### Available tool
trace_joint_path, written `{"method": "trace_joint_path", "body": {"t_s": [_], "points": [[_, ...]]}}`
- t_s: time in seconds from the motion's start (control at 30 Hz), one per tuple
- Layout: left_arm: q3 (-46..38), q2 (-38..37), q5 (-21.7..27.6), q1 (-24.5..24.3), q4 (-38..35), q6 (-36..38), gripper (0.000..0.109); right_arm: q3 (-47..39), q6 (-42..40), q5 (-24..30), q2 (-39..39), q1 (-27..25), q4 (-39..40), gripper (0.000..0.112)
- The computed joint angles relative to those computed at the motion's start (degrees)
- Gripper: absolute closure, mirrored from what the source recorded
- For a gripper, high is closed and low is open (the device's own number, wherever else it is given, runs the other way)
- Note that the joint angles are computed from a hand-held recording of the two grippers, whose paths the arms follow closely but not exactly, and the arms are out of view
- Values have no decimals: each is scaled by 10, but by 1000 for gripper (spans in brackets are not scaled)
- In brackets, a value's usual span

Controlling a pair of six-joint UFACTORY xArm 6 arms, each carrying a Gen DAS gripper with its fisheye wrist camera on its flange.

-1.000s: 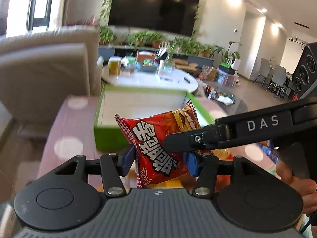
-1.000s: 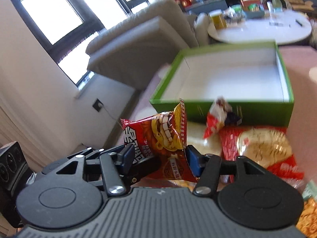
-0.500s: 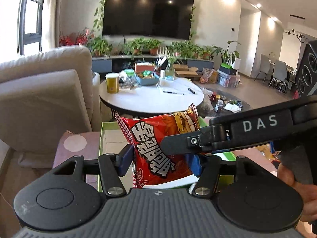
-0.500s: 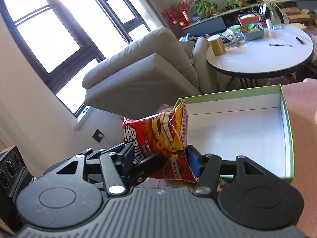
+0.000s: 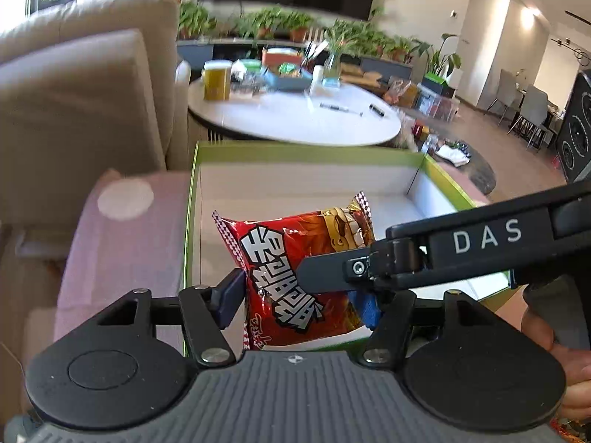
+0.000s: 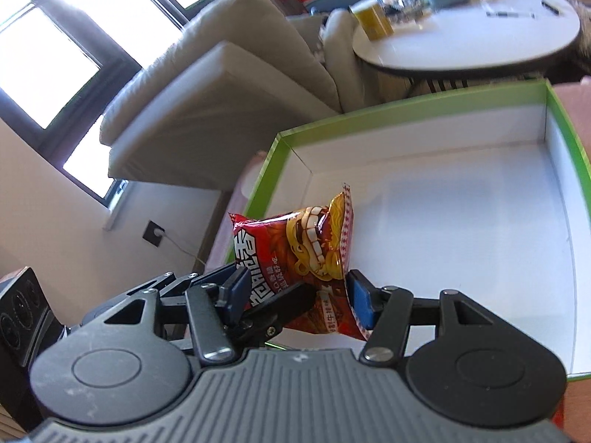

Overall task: Organize snacks
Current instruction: 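Lower the chip bag into the green box and open the right gripper, then grasp the large red cookie-print bag with the right gripper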

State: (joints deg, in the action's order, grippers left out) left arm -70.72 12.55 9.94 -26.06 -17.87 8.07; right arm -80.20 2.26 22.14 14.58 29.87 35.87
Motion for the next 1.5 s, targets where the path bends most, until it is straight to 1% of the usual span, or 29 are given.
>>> {"method": "trace_joint_path", "body": {"t_s": [0.1, 0.17, 0.2, 0.33, 0.43, 0.53, 0.6, 0.67, 0.73, 0.77, 0.8, 0.9, 1.0, 1.07, 1.13, 1.2, 1.23, 1.37, 1.43, 1.5], "points": [[11, -4, 5, 1, 36, -25, 48, -7, 5, 20, 9, -1, -4, 37], [27, -12, -9, 1, 92, -71, 47, -8, 6, 34, 10, -1, -2, 37], [29, -15, -9, 1, 101, -87, 47, -6, 7, 34, 9, -1, -2, 37], [41, -28, 2, -3, 102, -112, 47, 8, 9, 41, -6, -1, -4, 37], [57, -37, -13, -8, 80, -96, 47, 25, 4, 42, -22, -1, -12, 37], [72, -51, -16, -8, 88, -117, 46, 44, -12, 30, -36, 1, -3, 37], [87, -66, -19, -7, 108, -139, 46, 54, -11, 17, -44, 4, -12, 36], [99, -77, -24, -6, 140, -171, 45, 62, -24, 12, -52, 5, -4, 36], [113, -93, -27, -2, 192, -227, 42, 72, -28, 6, -64, 7, -4, 36], [119, -101, -27, 1, 220, -256, 37, 81, -33, 1, -74, 7, -1, 36], [125, -110, -21, 2, 245, -281, 35, 93, -44, -4, -86, 7, 12, 36], [155, -141, -38, 6, 318, -352, 35, 128, -77, -20, -124, 7, 36, 36], [188, -174, -57, 4, 353, -400, 35, 176, -74, -52, -168, 8, 16, 36], [203, -191, -66, -2, 377, -427, 35, 206, -59, -65, -195, 7, -9, 36], [218, -207, -75, -11, 382, -434, 34, 240, -30, -75, -222, 6, -44, 36], [227, -214, -81, -26, 350, -406, 32, 270, -5, -80, -245, 3, -67, 35], [228, -215, -81, -33, 345, -402, 32, 285, 4, -83, -256, 1, -72, 35], [232, -217, -72, -57, 371, -423, 32, 333, 46, -99, -292, -12, -85, 35], [229, -212, -67, -75, 334, -391, 32, 354, 111, -105, -306, -24, -151, 35], [225, -207, -63, -92, 296, -359, 32, 370, 155, -107, -316, -34, -197, 35]]}}
